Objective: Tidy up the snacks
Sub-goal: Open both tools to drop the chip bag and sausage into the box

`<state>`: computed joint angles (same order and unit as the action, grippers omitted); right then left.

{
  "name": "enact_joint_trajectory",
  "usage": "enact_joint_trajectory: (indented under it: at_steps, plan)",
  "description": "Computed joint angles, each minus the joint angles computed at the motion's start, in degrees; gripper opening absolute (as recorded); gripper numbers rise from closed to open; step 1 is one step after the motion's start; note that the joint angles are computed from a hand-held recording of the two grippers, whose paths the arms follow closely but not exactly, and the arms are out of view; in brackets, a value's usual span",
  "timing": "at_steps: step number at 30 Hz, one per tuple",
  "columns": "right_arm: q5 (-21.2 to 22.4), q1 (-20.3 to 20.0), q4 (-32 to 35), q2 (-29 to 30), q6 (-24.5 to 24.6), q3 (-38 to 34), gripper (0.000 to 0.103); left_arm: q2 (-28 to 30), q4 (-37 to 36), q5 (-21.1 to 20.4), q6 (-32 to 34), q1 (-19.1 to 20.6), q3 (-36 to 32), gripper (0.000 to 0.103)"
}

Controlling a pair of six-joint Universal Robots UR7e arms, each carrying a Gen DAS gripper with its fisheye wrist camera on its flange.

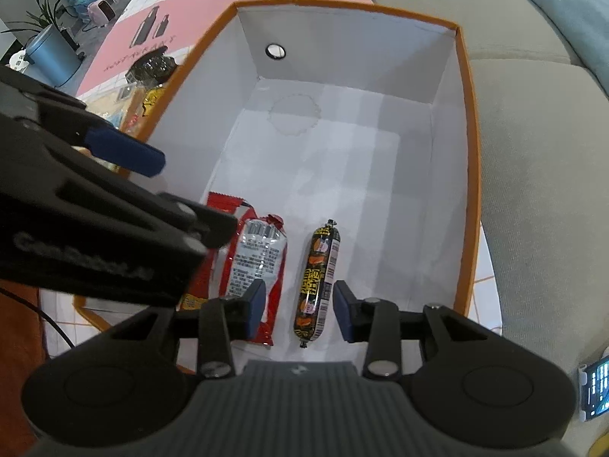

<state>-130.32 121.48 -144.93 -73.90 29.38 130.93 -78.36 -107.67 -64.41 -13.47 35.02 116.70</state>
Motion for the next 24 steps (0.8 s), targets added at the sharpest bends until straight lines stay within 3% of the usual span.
enact_joint_trajectory:
  at_steps: [13,24]
  plan:
    - [-11.6,13.2,-1.5,5.2,13.6,-3.0,0.038,-16.2,-3.1,3.8,2.3,-5.0,4.5,0.083]
    - [-19.2,20.9,-4.6,14.4,26.7,-7.5,0.04,-28.6,1.9,8.4,0.7,-5.1,7.4,0.083]
